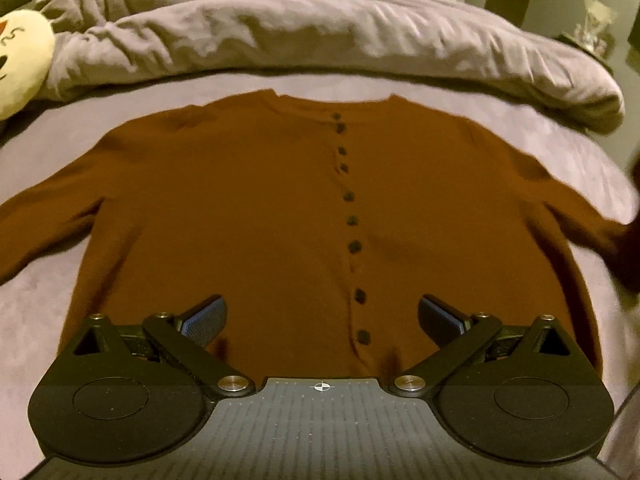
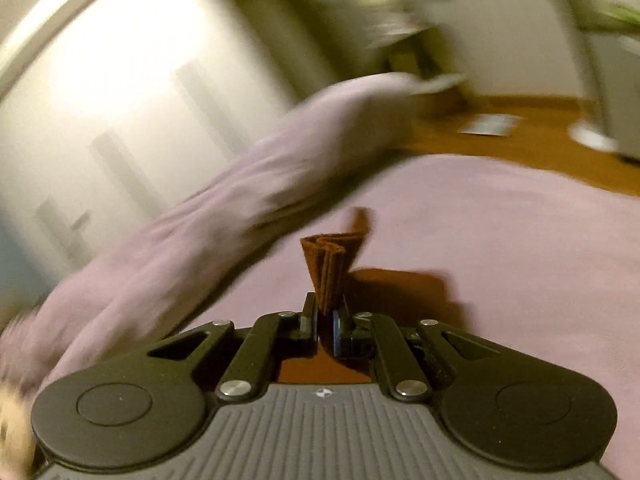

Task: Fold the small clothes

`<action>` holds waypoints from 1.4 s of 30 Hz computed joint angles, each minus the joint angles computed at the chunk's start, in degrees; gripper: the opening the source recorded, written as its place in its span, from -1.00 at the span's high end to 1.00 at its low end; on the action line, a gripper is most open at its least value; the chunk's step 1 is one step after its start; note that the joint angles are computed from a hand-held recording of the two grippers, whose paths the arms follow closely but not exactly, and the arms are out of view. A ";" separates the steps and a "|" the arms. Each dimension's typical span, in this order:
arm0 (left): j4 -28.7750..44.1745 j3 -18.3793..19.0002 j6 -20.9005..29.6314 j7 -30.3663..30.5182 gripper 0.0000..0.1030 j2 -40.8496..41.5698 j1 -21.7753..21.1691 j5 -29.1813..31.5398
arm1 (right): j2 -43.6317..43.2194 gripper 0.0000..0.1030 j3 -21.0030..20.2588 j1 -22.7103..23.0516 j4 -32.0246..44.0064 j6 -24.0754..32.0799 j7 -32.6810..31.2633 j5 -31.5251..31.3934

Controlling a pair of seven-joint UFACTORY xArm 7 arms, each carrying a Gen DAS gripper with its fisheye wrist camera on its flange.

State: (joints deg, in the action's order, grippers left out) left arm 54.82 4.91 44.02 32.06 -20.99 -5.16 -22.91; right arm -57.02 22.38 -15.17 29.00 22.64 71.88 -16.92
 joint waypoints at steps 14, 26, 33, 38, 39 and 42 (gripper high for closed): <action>13.81 0.18 18.18 6.90 -1.00 12.16 -2.43 -22.45 | 3.62 0.48 4.43 10.62 -0.44 10.93 8.00 1.58; 19.05 -8.81 21.05 -5.42 0.12 24.25 -1.56 -23.72 | -12.30 0.48 -1.05 17.34 -14.51 13.54 12.88 4.63; 19.51 -9.56 19.41 -4.95 0.81 23.54 -1.44 -22.78 | -12.83 0.48 -1.21 15.74 -16.43 8.82 15.14 5.58; 21.10 -7.79 17.71 -2.30 0.82 21.76 0.14 -27.05 | -14.03 0.45 -1.97 16.01 -17.20 6.81 15.59 6.76; 21.84 -7.41 17.32 -1.98 0.83 21.75 0.52 -27.48 | -13.69 0.44 -1.89 15.84 -17.11 6.01 15.68 6.91; 24.49 -6.21 16.60 -1.12 0.83 22.34 2.10 -28.12 | -11.02 0.43 -1.45 15.16 -15.94 3.14 15.66 7.25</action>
